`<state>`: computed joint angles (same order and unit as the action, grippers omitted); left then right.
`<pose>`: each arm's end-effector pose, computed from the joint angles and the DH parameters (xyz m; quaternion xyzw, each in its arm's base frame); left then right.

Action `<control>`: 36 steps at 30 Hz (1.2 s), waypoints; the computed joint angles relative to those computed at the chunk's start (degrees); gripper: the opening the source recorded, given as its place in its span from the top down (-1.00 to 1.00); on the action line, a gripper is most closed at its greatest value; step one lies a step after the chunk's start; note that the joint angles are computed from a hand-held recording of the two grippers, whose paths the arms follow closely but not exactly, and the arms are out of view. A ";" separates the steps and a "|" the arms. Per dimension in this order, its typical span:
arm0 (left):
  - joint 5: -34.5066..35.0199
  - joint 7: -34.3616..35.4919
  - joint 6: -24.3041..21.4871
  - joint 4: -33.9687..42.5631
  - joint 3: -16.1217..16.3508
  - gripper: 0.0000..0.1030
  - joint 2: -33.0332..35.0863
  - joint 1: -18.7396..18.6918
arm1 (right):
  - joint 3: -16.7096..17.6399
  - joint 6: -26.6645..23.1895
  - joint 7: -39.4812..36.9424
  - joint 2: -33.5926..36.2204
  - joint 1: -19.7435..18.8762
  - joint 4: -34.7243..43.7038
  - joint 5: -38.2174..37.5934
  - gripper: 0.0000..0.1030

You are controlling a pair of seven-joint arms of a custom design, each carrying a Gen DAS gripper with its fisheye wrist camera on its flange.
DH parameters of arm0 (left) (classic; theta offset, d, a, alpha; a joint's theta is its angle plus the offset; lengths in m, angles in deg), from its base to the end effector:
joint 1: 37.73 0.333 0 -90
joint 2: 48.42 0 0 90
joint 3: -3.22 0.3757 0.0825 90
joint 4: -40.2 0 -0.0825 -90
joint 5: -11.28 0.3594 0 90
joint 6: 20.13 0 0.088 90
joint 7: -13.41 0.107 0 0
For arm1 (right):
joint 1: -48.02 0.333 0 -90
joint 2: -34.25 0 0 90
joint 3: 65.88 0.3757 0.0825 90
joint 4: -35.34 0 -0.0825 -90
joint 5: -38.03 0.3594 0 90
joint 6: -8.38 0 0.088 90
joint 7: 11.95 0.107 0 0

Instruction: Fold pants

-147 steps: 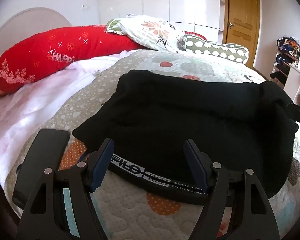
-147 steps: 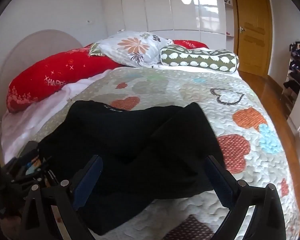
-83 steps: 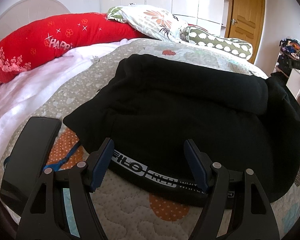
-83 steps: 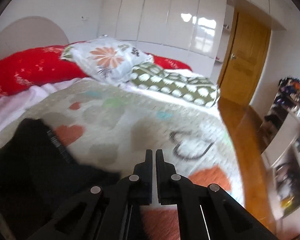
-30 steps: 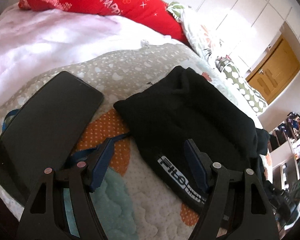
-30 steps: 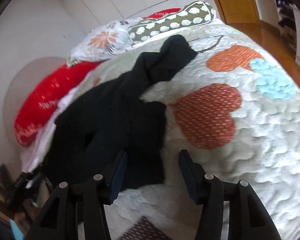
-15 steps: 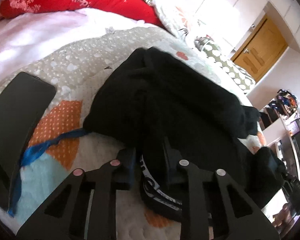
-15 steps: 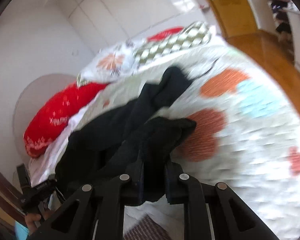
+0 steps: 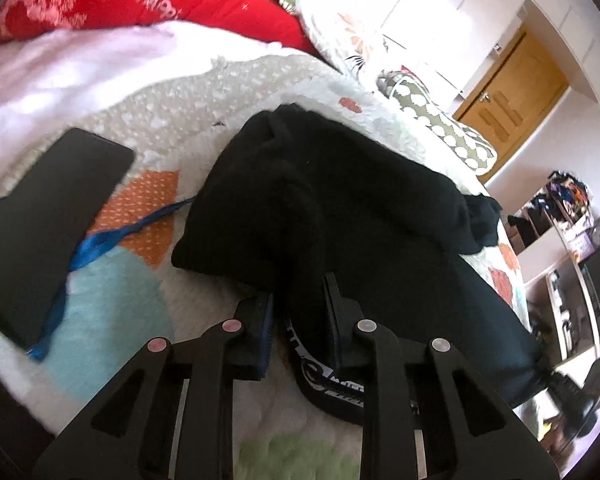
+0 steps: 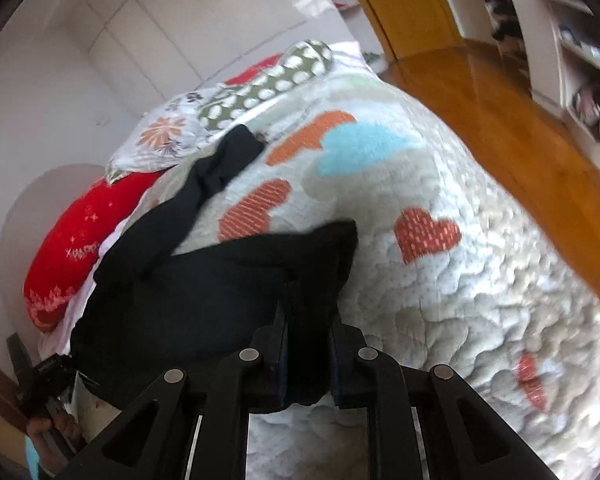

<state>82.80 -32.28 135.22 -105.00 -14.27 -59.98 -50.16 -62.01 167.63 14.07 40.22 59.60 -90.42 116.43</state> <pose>0.3527 -0.2462 0.4388 -0.8468 0.3666 -0.3272 0.2037 0.5401 0.1032 0.4396 -0.7001 0.5885 -0.0431 0.4020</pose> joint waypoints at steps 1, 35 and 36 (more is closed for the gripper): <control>-0.52 0.14 -0.56 -0.42 -0.37 0.59 -0.59 -0.40 | -0.11 -0.57 -0.14 -1.03 -0.16 -0.60 -0.42 0.71; -18.11 18.13 -8.58 -0.96 -0.66 -0.26 -2.58 -1.09 | 3.80 -5.21 10.28 5.61 3.37 7.46 -18.82 0.17; -17.73 19.02 -8.26 -0.51 -0.35 -0.26 -2.72 -0.66 | 3.54 -4.94 12.55 6.56 3.87 9.31 -21.04 0.16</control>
